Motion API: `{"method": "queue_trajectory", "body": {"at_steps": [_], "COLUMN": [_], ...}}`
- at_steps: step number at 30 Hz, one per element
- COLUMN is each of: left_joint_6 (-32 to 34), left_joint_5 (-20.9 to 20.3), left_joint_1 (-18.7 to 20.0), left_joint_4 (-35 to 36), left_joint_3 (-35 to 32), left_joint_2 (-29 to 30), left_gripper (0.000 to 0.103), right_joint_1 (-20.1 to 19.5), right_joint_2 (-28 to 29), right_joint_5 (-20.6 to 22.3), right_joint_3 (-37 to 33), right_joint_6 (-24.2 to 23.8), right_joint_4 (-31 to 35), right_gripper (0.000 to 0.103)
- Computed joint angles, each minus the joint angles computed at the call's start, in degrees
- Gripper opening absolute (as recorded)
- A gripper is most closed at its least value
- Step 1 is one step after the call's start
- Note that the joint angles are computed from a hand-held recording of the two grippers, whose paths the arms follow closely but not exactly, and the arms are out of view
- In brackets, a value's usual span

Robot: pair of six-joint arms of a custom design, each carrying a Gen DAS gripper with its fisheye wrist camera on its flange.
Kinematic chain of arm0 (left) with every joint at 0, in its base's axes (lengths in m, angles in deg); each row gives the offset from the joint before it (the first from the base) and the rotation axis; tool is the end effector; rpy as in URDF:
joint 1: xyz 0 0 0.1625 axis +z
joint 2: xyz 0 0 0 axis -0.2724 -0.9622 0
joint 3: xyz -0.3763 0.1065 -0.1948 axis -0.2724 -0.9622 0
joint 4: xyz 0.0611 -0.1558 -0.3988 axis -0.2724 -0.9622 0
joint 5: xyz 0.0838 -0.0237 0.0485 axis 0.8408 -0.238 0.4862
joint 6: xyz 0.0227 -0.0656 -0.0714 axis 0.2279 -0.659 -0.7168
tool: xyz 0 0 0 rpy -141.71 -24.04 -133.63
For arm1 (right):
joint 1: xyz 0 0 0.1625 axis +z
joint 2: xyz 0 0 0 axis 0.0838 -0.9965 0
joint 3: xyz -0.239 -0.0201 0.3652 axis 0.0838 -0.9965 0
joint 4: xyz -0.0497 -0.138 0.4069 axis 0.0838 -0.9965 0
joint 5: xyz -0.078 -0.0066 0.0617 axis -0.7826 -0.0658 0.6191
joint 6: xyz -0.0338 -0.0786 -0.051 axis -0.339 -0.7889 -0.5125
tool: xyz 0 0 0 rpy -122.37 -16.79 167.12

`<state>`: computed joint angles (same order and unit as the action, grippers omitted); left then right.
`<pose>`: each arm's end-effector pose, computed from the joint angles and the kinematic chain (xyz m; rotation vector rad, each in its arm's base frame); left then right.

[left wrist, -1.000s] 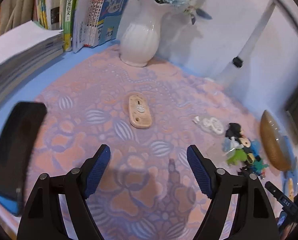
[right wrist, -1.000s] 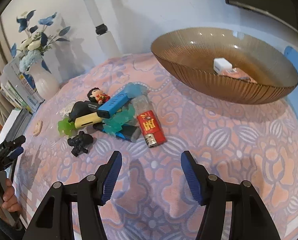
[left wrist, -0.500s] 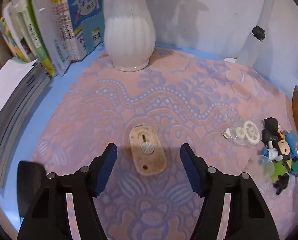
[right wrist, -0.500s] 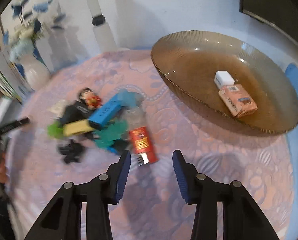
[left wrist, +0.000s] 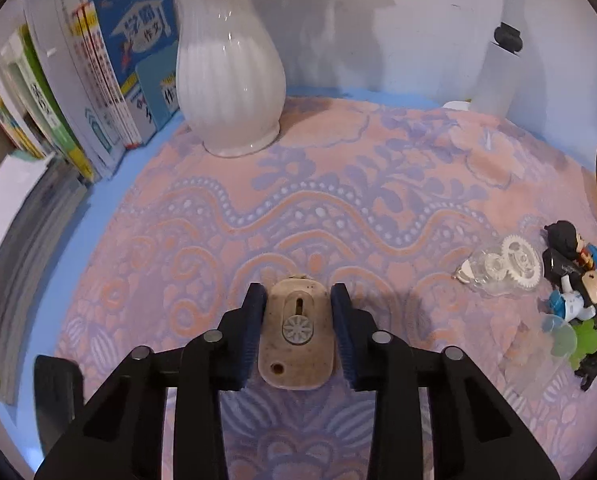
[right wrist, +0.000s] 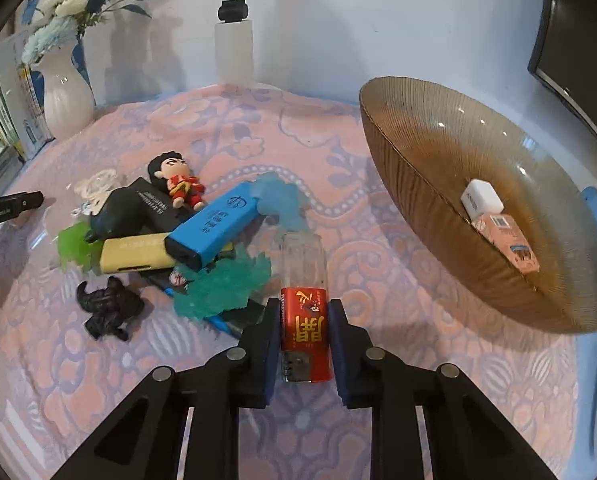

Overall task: Organize rigid objects
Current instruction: 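Carry the tag and lighter to the amber bowl and release both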

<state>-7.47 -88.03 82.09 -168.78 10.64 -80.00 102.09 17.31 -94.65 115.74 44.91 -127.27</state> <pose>-0.0873 -0.7379 0.2796 0.1928 2.1497 -0.7575 0.2676 -0.6660 0.1119 0.4287 -2.2443 0.6459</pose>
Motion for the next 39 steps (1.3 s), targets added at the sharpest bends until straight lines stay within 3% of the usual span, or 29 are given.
{"method": "queue_trajectory", "body": {"at_steps": [6, 8, 13, 19, 21, 25, 29, 31, 35, 39], "left_joint_6": [0.8, 1.0, 2.4, 0.9, 0.8, 1.2, 1.2, 0.8, 2.4, 4.3], "left_joint_5": [-8.9, -14.1, -19.7, -20.4, -20.2, -18.5, -18.1, -21.6, -26.1, -22.8], "left_joint_1": [-2.2, -3.6, -6.4, -5.9, -5.8, -5.9, -5.2, -4.2, -4.1, -5.8], "left_joint_4": [-2.2, -2.5, -3.7, -1.4, -2.2, -4.1, -3.5, 1.9, 5.4, 3.4], "left_joint_3": [8.5, 12.0, 16.7, 17.7, 18.9, 20.1, 18.3, 16.5, 18.1, 19.9], "left_joint_2": [-5.2, -7.1, -8.0, -8.2, -9.2, -10.8, -11.2, -11.9, -13.3, -11.5], "left_gripper": [0.030, 0.030, 0.031, 0.031, 0.043, 0.051, 0.051, 0.051, 0.051, 0.050], "right_joint_1": [-0.5, -0.2, 0.5, 0.4, 0.8, 1.1, 0.9, 0.8, 0.8, 1.9], "right_joint_2": [-7.8, -10.0, -13.6, -13.4, -12.4, -11.6, -11.7, -11.8, -11.7, -9.8], "right_joint_5": [4.7, 4.6, 4.1, 3.0, 1.4, 0.5, 0.9, 1.1, 0.7, -2.8], "right_joint_3": [9.3, 12.5, 18.4, 18.8, 18.5, 18.5, 18.9, 19.2, 19.6, 18.6], "right_joint_6": [7.7, 8.9, 10.1, 10.6, 9.4, 8.5, 8.0, 7.8, 7.0, 4.4], "right_joint_4": [1.2, 0.7, -0.2, -0.2, -1.4, -3.5, -4.6, -5.2, -6.4, -7.7], "right_gripper": [0.022, 0.022, 0.022, 0.029, 0.029, 0.029, 0.029, 0.029, 0.030, 0.029]}}
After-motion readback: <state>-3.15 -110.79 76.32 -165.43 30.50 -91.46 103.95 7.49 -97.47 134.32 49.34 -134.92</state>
